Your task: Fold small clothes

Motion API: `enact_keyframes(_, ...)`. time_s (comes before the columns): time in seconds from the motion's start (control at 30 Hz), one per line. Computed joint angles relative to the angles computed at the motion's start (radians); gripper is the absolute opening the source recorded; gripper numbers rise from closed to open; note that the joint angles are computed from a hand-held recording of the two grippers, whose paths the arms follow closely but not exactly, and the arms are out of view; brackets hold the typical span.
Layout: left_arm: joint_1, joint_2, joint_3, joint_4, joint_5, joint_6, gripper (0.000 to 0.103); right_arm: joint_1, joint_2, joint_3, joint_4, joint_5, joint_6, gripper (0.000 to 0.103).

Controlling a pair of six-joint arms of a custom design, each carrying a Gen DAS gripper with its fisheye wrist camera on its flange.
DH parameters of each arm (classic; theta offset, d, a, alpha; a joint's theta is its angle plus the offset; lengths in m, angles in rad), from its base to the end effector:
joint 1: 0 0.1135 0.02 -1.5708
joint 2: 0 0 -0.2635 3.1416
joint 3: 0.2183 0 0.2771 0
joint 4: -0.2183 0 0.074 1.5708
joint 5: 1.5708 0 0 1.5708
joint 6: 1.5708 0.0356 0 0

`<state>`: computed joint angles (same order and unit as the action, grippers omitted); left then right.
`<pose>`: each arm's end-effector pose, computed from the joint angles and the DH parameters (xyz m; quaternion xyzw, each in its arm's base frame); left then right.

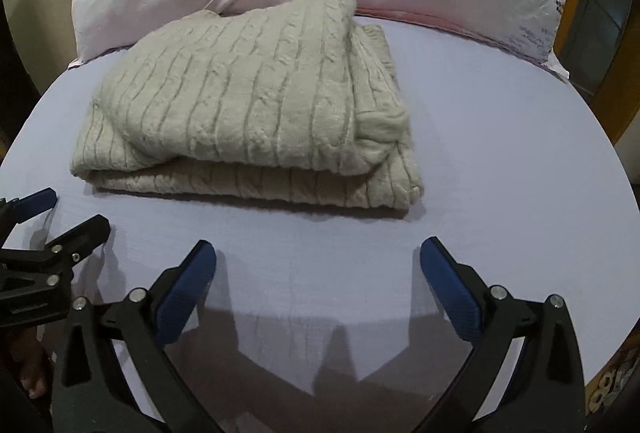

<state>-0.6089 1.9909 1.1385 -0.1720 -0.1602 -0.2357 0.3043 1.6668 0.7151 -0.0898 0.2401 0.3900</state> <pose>0.3374 -0.2284 0.0967 0.1569 0.9472 -0.0400 0.2769 0.2944 0.0836 0.0966 0.0724 0.9560 -0.0203 0.2835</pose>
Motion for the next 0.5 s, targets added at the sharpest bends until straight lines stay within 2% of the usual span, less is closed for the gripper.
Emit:
enact_keyframes(0.27,0.004,0.025,0.07,-0.114,0.009,-0.017,0.102,0.013,-0.028,0.0,-0.029,0.014,0.016,0.101)
enact_keyframes(0.5,0.002,0.018,0.064,-0.116,0.009,-0.017,0.102,0.01,-0.025,0.001,-0.025,0.013,0.012,0.101)
